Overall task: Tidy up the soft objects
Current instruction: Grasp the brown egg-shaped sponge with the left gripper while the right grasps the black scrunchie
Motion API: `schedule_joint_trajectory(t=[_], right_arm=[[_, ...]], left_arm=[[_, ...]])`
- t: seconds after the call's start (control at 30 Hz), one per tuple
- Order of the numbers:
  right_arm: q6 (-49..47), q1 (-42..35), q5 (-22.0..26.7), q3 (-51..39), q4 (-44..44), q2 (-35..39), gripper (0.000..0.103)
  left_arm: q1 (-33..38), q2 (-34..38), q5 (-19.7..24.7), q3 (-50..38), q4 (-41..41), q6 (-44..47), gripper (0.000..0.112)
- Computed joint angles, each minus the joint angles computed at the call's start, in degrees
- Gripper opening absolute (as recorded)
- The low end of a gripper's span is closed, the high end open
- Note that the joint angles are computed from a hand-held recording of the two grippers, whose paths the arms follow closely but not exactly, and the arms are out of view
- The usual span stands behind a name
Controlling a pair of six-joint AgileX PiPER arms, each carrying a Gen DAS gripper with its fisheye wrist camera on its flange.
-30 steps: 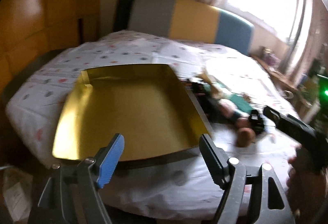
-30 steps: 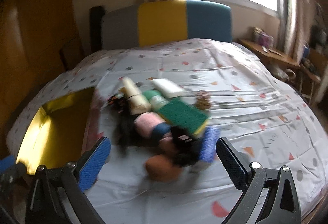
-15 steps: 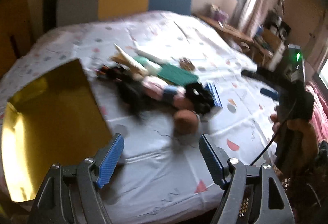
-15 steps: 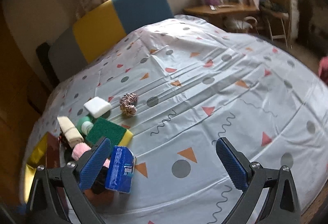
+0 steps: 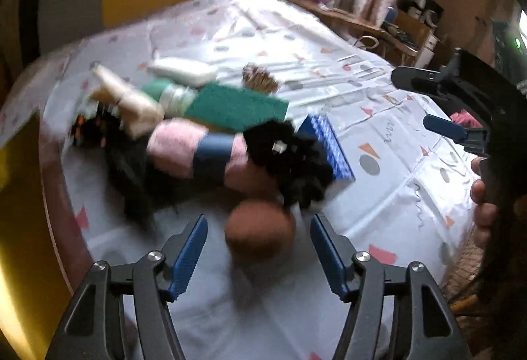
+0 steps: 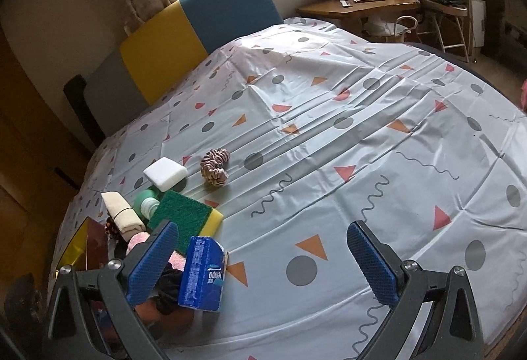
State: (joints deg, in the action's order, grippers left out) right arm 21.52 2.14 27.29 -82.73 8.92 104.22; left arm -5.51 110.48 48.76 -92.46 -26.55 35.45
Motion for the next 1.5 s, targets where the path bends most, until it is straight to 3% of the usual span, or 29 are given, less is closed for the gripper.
schedule_joint_trajectory(t=[0.13, 0.17, 0.2, 0.27, 0.4, 0.77, 0.9, 1.07, 1.2, 1.3, 1.37, 1.43, 1.5], right_arm=[[-1.3, -0.1, 0.2, -0.3, 1.0, 0.3, 0.103], [-1.4, 0.0, 0.2, -0.4, 1.1, 0.4, 0.103], [-1.4, 0.1, 0.2, -0.3, 1.0, 0.4, 0.103], [-1.4, 0.1, 0.3, -0.5, 0.8, 0.5, 0.103], [0.1, 0.5, 0.8, -1.1, -1.4, 0.8, 0.103], [-11.7, 1.6, 3.6, -2.9, 6.7, 1.9, 0.103], [-19.9, 2.0, 6.6, -4.1, 13.6, 2.7, 0.103], [-38.1, 0.7, 16.2, -3.4, 35.0, 2.9, 0.098], [-43.1, 0.8, 21.8, -2.3, 43.6, 4.2, 0.096], [-42.8, 1.6, 24.7, -3.8, 46.6, 7.3, 0.088], [-41.8, 2.8, 25.6, -5.8, 45.7, 9.3, 0.071], [-39.7, 4.3, 26.8, -8.2, 42.0, 10.9, 0.010], [-38.1, 5.1, 25.4, -8.6, 38.7, 10.6, 0.010]], left_arm=[[-1.1, 2.7, 0.7, -3.1, 0.8, -1.8, 0.066], [-1.4, 3.4, 0.6, -3.7, 1.6, -2.9, 0.061], [-1.3, 4.5, 1.7, -4.8, 1.8, -3.7, 0.048], [-1.1, 4.9, 1.8, -4.5, 2.5, -5.0, 0.046], [1.0, 3.0, 2.0, -1.6, -2.1, 0.8, 0.035], [6.2, -9.1, -1.0, 15.6, -8.6, 11.3, 0.033], [6.9, -11.5, -2.9, 19.3, -9.6, 14.0, 0.033], [7.6, -11.8, -2.5, 19.7, -10.7, 15.0, 0.034], [7.6, -11.6, -3.1, 20.1, -11.7, 15.3, 0.035], [7.6, -11.5, -3.1, 20.1, -12.1, 15.4, 0.036], [7.5, -11.6, -3.1, 20.1, -12.0, 15.2, 0.038], [7.5, -11.4, -3.0, 20.0, -12.0, 15.1, 0.041], [7.7, -10.9, -2.1, 19.4, -12.0, 14.7, 0.042]])
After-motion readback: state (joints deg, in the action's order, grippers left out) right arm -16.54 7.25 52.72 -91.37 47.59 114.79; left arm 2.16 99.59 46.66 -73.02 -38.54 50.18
